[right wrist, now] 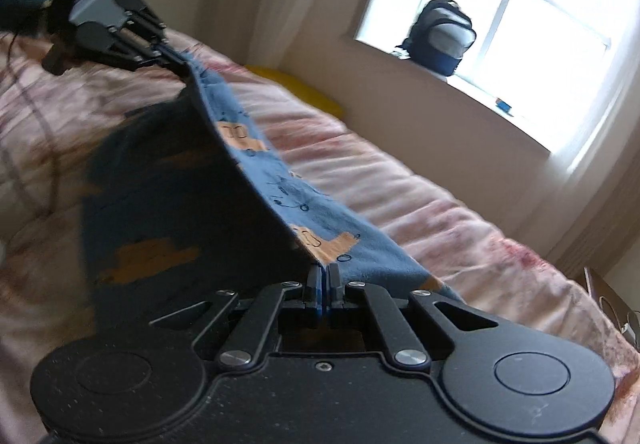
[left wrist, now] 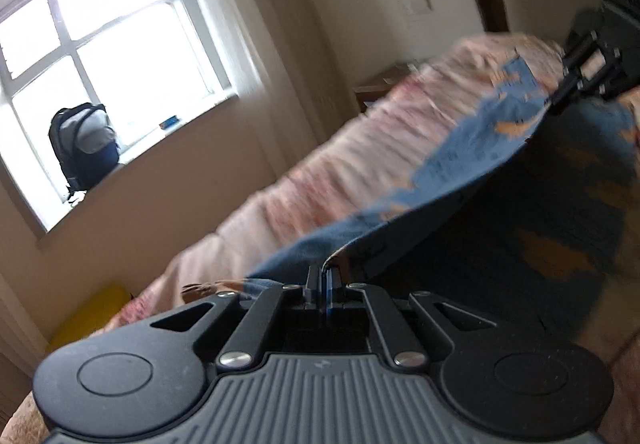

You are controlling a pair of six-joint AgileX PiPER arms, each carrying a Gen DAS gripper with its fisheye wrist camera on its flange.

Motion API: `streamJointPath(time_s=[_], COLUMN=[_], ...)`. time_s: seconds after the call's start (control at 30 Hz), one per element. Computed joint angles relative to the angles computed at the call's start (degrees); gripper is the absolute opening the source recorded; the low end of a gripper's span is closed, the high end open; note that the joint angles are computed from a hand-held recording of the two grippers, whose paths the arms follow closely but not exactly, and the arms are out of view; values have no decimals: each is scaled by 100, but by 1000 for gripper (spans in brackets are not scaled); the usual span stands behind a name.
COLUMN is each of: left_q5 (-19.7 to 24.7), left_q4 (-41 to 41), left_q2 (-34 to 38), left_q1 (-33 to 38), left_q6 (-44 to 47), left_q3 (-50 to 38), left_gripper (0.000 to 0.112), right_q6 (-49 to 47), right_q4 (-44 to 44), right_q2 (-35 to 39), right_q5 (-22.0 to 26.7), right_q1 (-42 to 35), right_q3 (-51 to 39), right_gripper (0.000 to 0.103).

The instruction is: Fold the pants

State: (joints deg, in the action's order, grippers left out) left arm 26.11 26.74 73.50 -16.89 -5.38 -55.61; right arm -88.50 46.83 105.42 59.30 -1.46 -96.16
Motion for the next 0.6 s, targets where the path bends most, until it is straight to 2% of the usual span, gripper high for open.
streamJointPath(time_s=[0.13,0.23,0.33,0.47,0.6], left_q5=[348,301,232,294,322], left_q4=[119,551,830,720,-45], left_q2=[-65,-84,-133,-321,-447], left_q1=[-426,-628,-686,-661,-467], left_q6=[-95,-723,-1132,-1011,-233], left_q3=[227,539,751,779,736], left_gripper=[1,1,1,1,1], right_q6=[-550,-726,-852,-985,-981], right_q4=[-124,-214,-218,-106,-156], right_q2=[-540,-701,-802,-912,-831], right_q5=[146,207,55,-58,164], right_q1=[-131,-195,-182,-196,-268], right_q3=[866,1183,1475,1707,1464], right_gripper=[0,0,0,0,0])
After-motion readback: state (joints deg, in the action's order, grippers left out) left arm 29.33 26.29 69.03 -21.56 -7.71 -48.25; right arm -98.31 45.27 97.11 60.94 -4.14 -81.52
